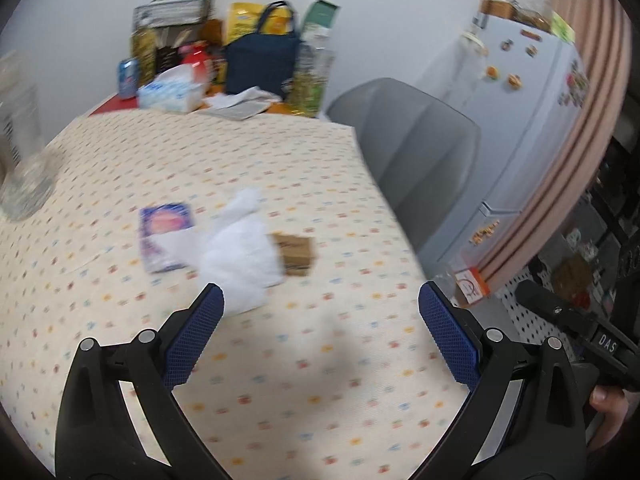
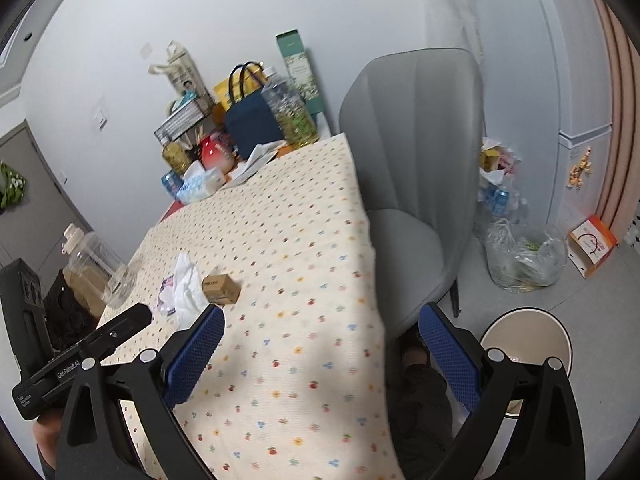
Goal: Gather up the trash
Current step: 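Move both open tools back over the table toward the large tissue, then grasp the large crumpled white tissue with the left tool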
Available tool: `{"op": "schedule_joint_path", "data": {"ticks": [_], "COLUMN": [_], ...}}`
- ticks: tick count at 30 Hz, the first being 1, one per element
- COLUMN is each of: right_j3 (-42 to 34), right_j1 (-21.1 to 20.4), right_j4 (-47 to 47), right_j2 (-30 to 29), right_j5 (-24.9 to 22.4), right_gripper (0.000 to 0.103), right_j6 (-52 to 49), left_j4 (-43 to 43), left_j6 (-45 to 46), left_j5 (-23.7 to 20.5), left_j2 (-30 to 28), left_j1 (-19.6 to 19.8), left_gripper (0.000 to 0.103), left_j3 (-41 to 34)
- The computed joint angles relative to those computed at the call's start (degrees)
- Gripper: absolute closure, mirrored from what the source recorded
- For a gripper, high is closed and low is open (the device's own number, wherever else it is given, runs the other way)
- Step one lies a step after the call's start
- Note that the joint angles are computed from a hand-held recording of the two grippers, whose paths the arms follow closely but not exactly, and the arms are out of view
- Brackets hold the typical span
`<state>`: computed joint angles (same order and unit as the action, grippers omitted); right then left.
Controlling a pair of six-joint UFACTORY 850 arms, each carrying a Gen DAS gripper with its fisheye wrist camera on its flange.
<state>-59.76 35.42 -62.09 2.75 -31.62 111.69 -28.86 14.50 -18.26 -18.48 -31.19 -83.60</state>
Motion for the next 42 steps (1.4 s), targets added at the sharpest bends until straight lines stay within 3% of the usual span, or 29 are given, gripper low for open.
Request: {"op": "schedule_joint_path", "data": {"ticks": [3,8,13,20,30,33,35,37,42], "right_j3": [-1.1,-3.7,-4.9,-4.4,-5.0,-5.4,-5.6,-6.0,-7.2], "right_j1": [0.1,-0.3,-0.8,-2.1,-3.3,-3.2,-3.0,-2.7,-2.0], "right_j4": [0.1,2.5,3.6,4.5,7.8,8.6,9.0,8.7,9.0], "right_j2": [-1.6,-5.1,-7.0,-7.6,-8.3,-8.5,-8.5,-8.6,-9.0], "right_j5": [0.9,3.4,5.8,8.5,7.7,7.4,7.0,6.2,4.9], "right_gripper": [0.007,0.007,0.007,0.007,0.007,0.007,0.007,0.007,0.007], "right_j6": [-0.7,-4.5,-6.3,-7.0,-10.1,-11.3,-11.7,-11.9,-12.7], "left_j4": [0.7,0.9,4.0,15.0,22.7,24.2,24.4,22.1,17.9], "left_j6": [-1.7,-3.9,-7.3,-17.6,-24.9,-25.7,-25.4,-23.0,-18.4], "left_j5": [0.3,-1.3,-1.7,-3.0,-5.6,-5.5,-5.5,-5.1,-2.7], "left_j2": [0.3,-1.4,-3.3,-7.7,-11.5,-11.6,-11.5,-11.0,-8.3], "left_j1": [2.1,4.1,3.8,2.4,1.1,1.0,0.9,1.1,1.7], "left_gripper": [0.007,0.024,0.03,0.038,0.057,0.071,0.087,0.093,0.094], "left_j3": [1.6,1.3,-0.8,-5.9,-9.3,-9.5,-9.3,-8.6,-5.9]}}
